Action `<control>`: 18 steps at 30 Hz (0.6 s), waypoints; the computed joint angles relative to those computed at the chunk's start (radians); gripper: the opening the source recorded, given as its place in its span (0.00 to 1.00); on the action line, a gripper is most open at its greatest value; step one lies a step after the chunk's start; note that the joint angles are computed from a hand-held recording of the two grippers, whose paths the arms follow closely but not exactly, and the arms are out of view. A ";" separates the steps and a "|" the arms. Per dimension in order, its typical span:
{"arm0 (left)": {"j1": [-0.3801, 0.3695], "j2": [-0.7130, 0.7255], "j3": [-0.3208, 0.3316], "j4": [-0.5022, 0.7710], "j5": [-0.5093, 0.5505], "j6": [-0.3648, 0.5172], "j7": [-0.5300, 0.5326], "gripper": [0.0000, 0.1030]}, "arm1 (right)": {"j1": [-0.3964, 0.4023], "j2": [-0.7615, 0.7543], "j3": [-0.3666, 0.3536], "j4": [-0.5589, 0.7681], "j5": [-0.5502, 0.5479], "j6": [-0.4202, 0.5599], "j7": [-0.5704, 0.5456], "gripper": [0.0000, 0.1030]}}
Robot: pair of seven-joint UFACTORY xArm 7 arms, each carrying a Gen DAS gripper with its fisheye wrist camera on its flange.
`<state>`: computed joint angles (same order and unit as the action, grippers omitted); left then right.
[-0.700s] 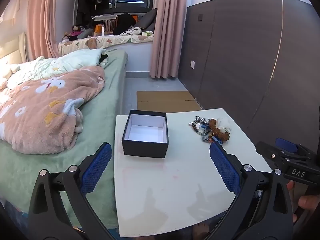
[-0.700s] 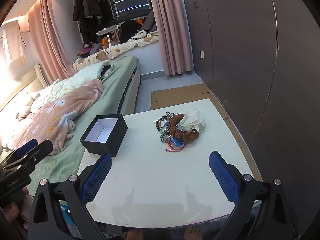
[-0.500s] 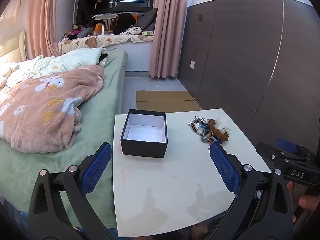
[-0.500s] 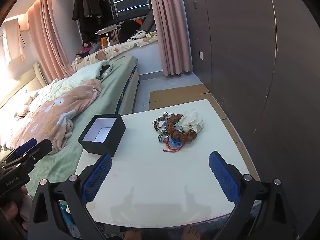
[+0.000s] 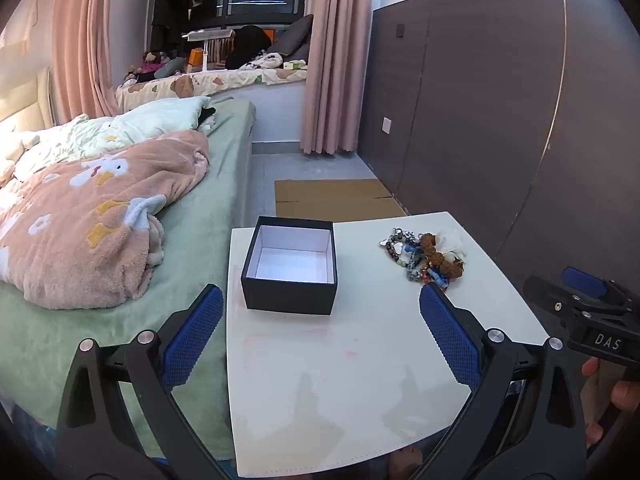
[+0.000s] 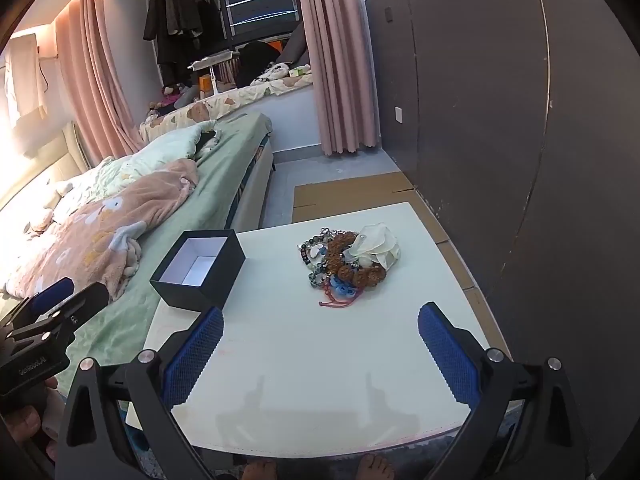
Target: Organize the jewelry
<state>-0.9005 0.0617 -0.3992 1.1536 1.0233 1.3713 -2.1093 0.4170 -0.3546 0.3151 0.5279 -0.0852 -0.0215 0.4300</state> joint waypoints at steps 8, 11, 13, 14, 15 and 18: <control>0.007 -0.020 0.006 -0.033 -0.002 -0.019 -0.007 0.95 | -0.023 -0.007 0.014 -0.008 -0.010 -0.004 0.010 0.93; 0.016 -0.027 -0.001 -0.043 -0.002 -0.024 -0.010 0.95 | -0.018 -0.010 0.008 -0.010 -0.010 -0.004 0.008 0.93; 0.020 -0.025 -0.004 -0.041 0.000 -0.027 -0.010 0.95 | -0.015 -0.010 0.001 -0.013 -0.008 -0.008 0.005 0.93; 0.020 -0.024 -0.005 -0.041 -0.001 -0.024 -0.008 0.95 | -0.013 -0.009 -0.001 -0.013 -0.008 -0.009 0.004 0.93; 0.020 -0.021 -0.007 -0.038 -0.002 -0.016 -0.004 0.95 | -0.015 -0.010 0.000 -0.013 -0.008 -0.008 0.004 0.93; 0.017 -0.007 -0.007 -0.016 0.000 -0.001 0.011 0.95 | -0.011 -0.007 -0.005 -0.015 -0.007 -0.013 -0.002 0.93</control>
